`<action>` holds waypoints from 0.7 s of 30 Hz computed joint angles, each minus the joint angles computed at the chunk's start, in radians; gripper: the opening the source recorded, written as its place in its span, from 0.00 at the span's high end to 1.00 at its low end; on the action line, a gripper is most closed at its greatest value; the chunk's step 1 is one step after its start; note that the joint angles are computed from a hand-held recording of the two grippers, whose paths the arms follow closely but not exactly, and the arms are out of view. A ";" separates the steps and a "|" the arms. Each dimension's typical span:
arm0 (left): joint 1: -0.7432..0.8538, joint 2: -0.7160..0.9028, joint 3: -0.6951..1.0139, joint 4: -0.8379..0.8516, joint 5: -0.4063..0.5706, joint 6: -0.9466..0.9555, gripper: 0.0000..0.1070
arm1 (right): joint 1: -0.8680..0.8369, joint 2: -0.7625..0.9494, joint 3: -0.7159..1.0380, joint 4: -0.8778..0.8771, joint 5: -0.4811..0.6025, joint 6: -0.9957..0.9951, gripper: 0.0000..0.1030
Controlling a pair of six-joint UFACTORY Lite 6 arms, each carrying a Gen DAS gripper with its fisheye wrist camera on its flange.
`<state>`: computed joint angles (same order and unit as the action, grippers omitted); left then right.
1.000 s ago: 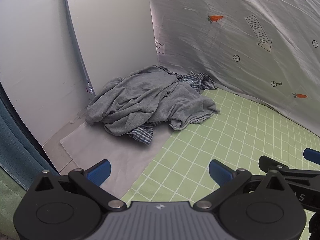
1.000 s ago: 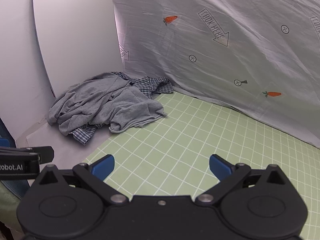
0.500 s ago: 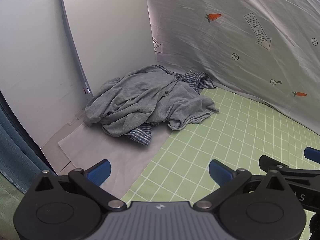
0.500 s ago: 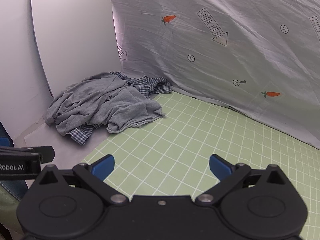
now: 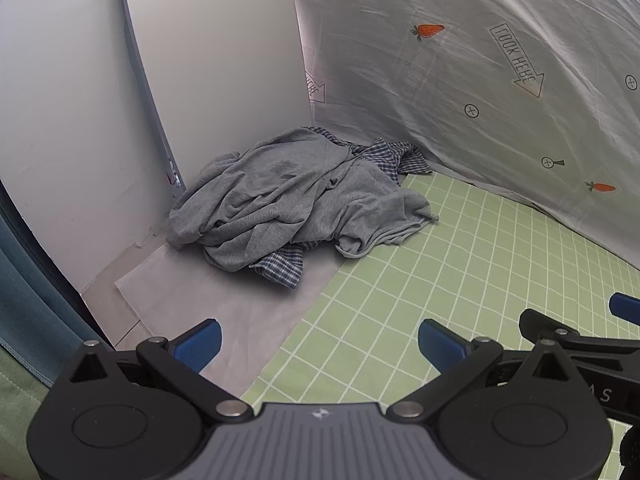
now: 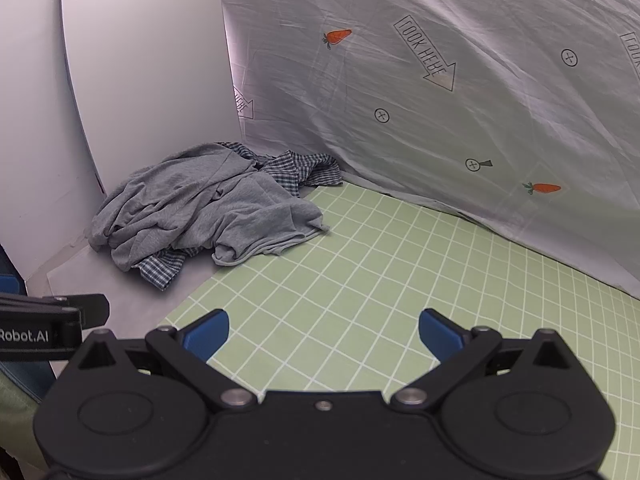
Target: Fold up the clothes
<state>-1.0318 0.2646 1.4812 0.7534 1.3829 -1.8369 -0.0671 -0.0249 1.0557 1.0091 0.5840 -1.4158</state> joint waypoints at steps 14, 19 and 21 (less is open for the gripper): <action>-0.002 -0.013 -0.014 -0.012 0.001 -0.008 0.04 | -0.002 -0.010 -0.007 -0.005 0.009 0.002 0.01; 0.003 -0.017 -0.017 -0.011 -0.002 -0.008 0.04 | 0.002 -0.010 -0.005 -0.010 0.004 0.012 0.01; 0.007 -0.019 -0.021 -0.012 -0.010 -0.007 0.04 | 0.004 -0.008 -0.004 -0.012 0.001 0.014 0.01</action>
<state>-1.0246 0.2459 1.4601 0.7416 1.3734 -1.8441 -0.0629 -0.0325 1.0512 0.9976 0.5847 -1.4013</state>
